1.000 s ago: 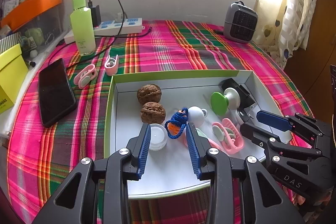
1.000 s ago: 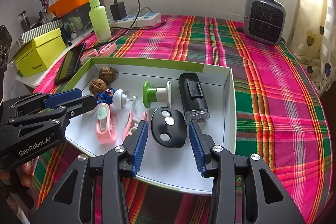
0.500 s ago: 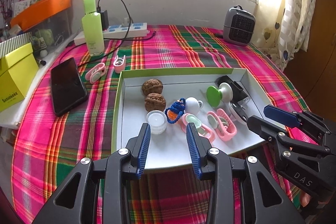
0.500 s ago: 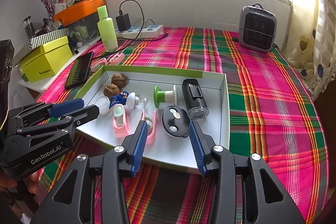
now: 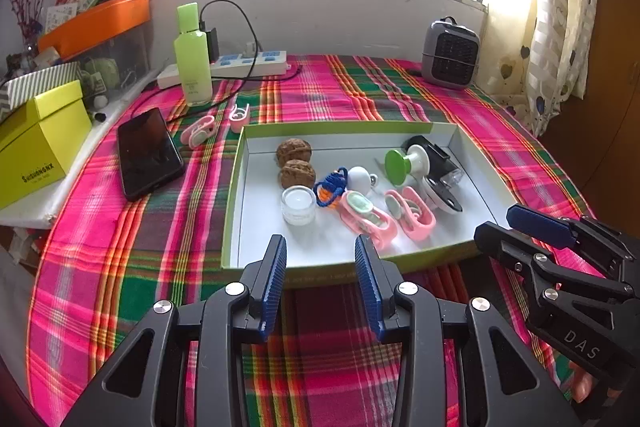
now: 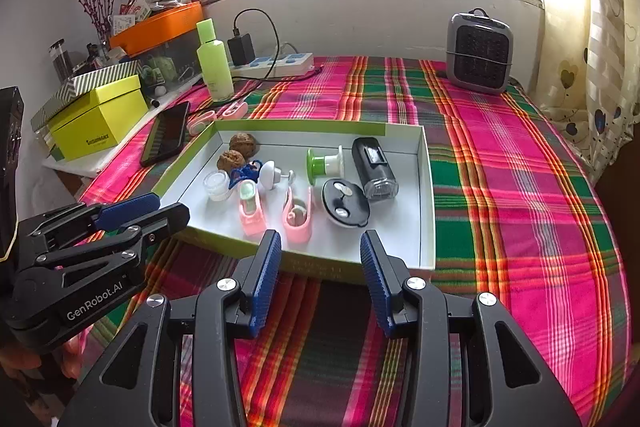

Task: Organize objects

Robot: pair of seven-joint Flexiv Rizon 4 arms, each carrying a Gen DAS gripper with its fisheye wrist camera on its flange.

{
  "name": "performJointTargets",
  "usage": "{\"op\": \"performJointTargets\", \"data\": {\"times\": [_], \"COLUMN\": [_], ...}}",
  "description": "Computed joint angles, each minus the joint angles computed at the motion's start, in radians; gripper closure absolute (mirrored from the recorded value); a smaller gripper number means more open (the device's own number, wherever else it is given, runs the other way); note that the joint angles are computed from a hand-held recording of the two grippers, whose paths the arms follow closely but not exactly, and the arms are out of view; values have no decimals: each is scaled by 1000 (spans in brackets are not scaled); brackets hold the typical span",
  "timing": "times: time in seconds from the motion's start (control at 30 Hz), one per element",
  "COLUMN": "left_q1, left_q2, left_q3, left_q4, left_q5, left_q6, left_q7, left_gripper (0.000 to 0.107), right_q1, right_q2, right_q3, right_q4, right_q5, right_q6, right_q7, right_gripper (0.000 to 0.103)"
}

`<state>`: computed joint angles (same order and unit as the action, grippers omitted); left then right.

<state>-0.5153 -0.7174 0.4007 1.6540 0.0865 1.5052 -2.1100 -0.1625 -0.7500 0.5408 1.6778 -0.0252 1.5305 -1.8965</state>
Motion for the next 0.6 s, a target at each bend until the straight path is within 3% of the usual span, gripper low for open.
{"op": "performJointTargets", "data": {"times": [0.6], "left_q1": [-119], "left_q2": [31], "left_q3": [85], "left_q4": [105], "left_q5": [33], "left_q6": [18], "left_q7": [-95], "left_gripper": [73], "right_q1": [-41], "right_q2": [59], "right_q3": [-4], "right_q4": [183], "right_q5": [-72], "right_q6": [120], "right_q7": [78], "right_gripper": [60]}}
